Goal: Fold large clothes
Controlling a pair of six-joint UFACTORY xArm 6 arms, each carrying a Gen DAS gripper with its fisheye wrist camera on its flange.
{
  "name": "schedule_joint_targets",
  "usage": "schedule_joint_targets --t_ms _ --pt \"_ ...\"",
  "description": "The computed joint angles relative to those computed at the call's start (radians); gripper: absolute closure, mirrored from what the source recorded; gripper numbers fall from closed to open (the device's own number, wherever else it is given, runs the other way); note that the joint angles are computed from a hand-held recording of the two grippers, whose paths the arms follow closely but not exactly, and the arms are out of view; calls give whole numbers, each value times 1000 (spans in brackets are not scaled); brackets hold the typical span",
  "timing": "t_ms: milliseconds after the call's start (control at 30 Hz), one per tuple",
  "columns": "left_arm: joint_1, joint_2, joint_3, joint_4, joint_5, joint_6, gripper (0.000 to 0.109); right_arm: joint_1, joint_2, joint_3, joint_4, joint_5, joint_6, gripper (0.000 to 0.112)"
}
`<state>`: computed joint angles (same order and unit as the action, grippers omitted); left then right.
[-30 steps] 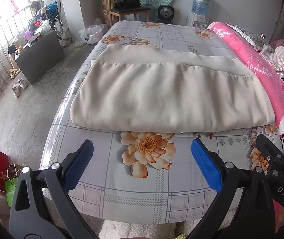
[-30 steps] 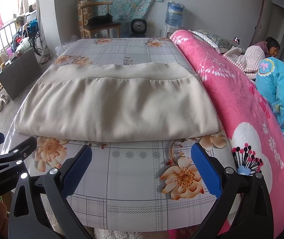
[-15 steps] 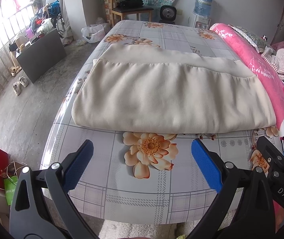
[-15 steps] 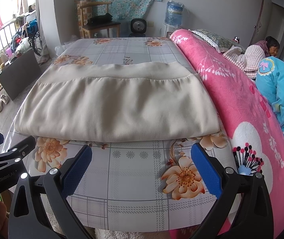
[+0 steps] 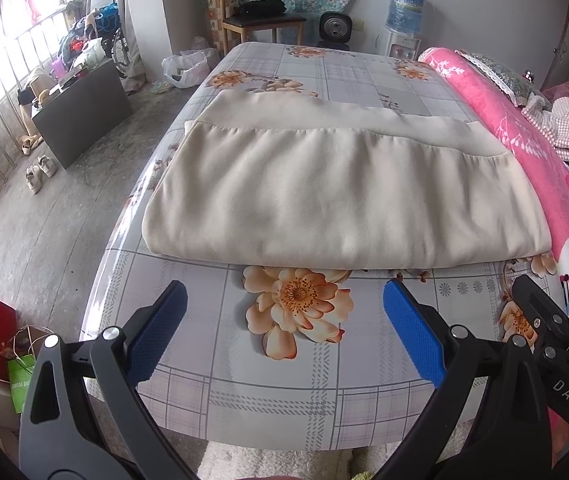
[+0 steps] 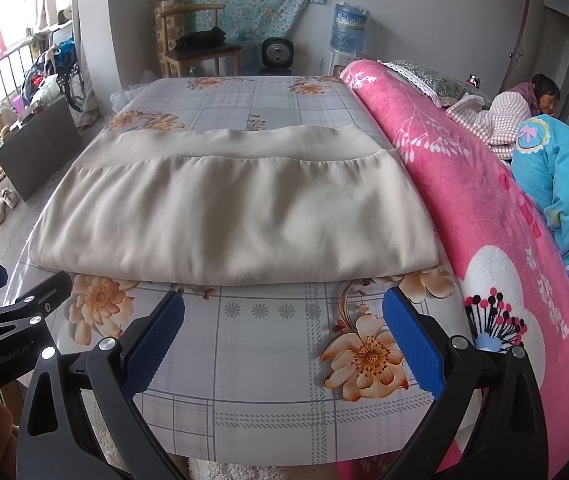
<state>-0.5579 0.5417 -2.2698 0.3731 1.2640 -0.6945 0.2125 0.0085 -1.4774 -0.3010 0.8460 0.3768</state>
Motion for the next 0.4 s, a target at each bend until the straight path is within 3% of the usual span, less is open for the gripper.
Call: schedule_joint_targets --t_ms 400 --pt "-10 -16 17 9 3 -21 14 -6 -14 21 7 -10 2 16"
